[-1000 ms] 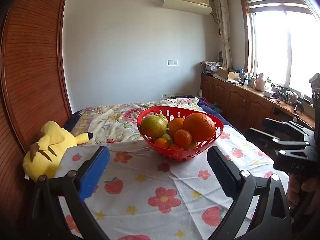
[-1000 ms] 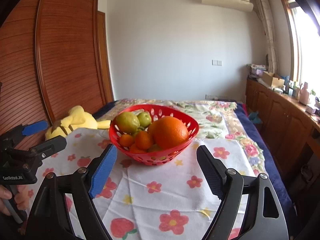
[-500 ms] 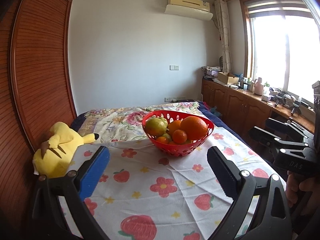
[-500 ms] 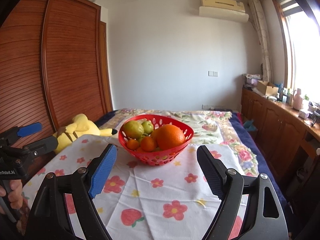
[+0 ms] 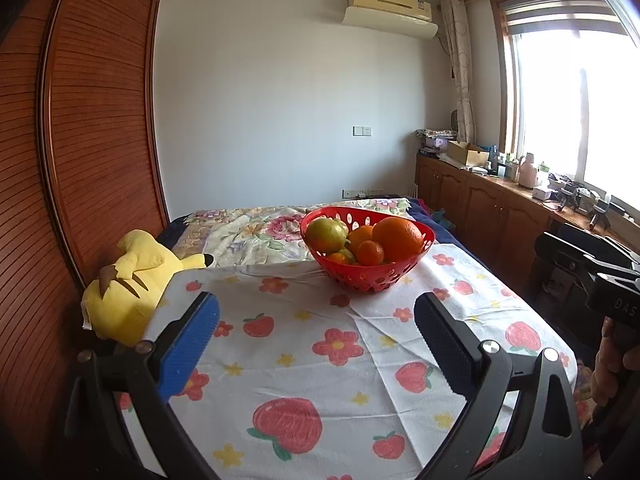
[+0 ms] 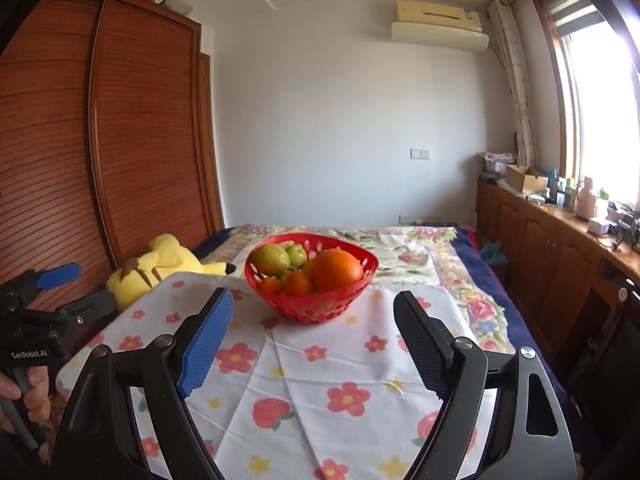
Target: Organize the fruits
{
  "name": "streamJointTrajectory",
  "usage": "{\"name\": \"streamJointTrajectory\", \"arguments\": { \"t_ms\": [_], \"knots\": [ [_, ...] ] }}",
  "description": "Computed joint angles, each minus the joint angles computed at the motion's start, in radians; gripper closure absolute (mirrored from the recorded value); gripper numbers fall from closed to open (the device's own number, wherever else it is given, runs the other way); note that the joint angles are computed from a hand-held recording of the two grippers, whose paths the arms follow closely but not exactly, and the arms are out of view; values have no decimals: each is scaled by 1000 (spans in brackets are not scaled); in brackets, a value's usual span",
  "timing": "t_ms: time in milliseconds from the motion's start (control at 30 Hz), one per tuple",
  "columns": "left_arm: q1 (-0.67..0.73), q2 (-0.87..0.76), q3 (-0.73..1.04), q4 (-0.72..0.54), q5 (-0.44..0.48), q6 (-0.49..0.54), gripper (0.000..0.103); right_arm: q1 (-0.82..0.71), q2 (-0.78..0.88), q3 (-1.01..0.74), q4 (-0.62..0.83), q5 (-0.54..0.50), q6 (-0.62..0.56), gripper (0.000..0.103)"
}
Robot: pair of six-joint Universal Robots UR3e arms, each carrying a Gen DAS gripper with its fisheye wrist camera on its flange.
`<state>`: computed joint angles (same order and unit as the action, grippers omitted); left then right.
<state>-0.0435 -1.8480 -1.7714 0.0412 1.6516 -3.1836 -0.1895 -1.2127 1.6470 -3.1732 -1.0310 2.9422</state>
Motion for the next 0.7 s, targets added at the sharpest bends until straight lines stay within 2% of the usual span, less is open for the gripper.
{"name": "streamJointTrajectory", "arguments": {
  "t_ms": [700],
  "knots": [
    [9,14,-28,15,-23,-9,4,-9,-9,33,0,-3,-10,19]
  ]
}}
